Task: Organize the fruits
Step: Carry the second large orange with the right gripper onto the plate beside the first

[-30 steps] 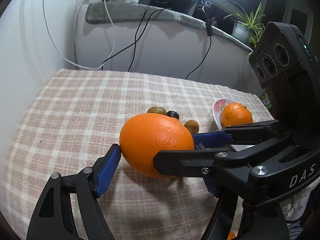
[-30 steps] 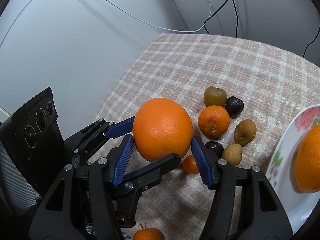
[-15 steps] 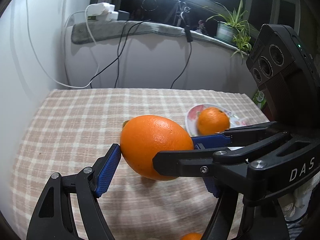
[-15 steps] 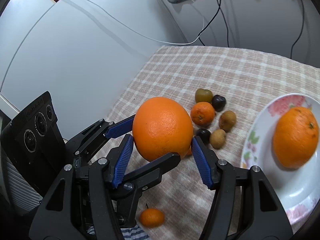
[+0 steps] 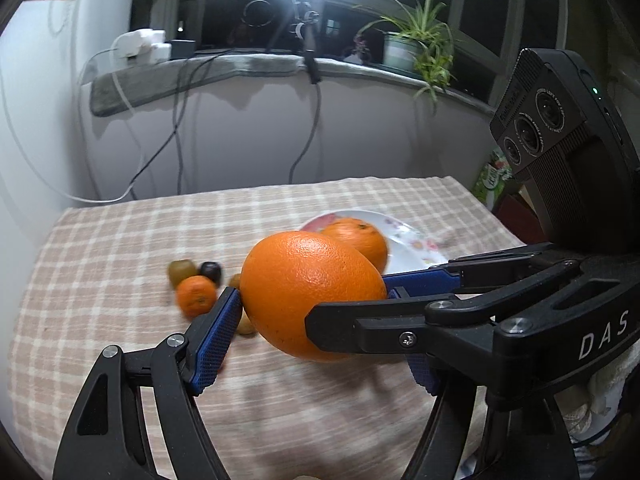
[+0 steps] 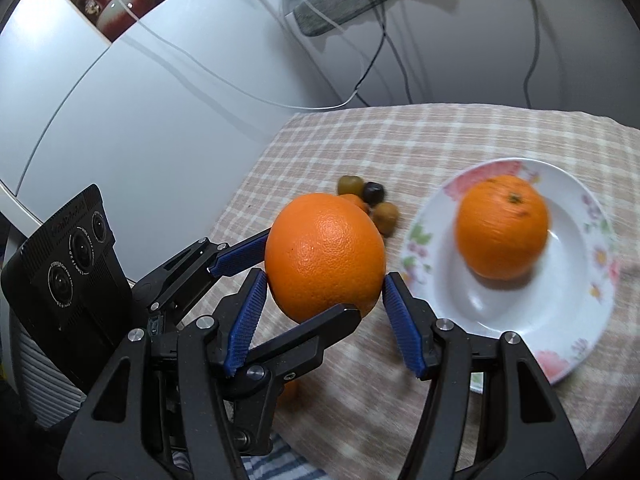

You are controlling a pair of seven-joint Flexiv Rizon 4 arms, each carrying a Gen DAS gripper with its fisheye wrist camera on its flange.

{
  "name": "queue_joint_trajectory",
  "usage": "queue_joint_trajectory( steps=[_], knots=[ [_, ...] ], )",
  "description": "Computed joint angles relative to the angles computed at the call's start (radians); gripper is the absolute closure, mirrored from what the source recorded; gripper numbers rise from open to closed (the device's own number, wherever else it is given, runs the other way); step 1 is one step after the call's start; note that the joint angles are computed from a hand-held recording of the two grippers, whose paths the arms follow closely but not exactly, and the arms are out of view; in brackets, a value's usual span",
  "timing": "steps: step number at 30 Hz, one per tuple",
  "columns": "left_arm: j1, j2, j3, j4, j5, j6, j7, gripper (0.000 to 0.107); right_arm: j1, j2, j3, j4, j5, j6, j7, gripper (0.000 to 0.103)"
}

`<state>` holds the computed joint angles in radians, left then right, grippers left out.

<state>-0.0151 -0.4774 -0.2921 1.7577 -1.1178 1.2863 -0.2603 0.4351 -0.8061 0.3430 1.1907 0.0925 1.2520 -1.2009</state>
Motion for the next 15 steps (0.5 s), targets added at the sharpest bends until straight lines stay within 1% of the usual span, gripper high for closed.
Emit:
queue_joint_trajectory(
  steps=[8,15],
  knots=[
    [-0.038,-0.006,-0.004,-0.011,0.071,-0.012,-0.04,0.032,-0.049,0.08,0.001,0.154,0.025,0.09,0.02,0.04],
    [-0.071,-0.047,0.001,-0.061,0.212,-0.038,-0.134,0.032,-0.103,0.119,0.013,0.25,0.028,0.148,0.045,0.04]
  ],
)
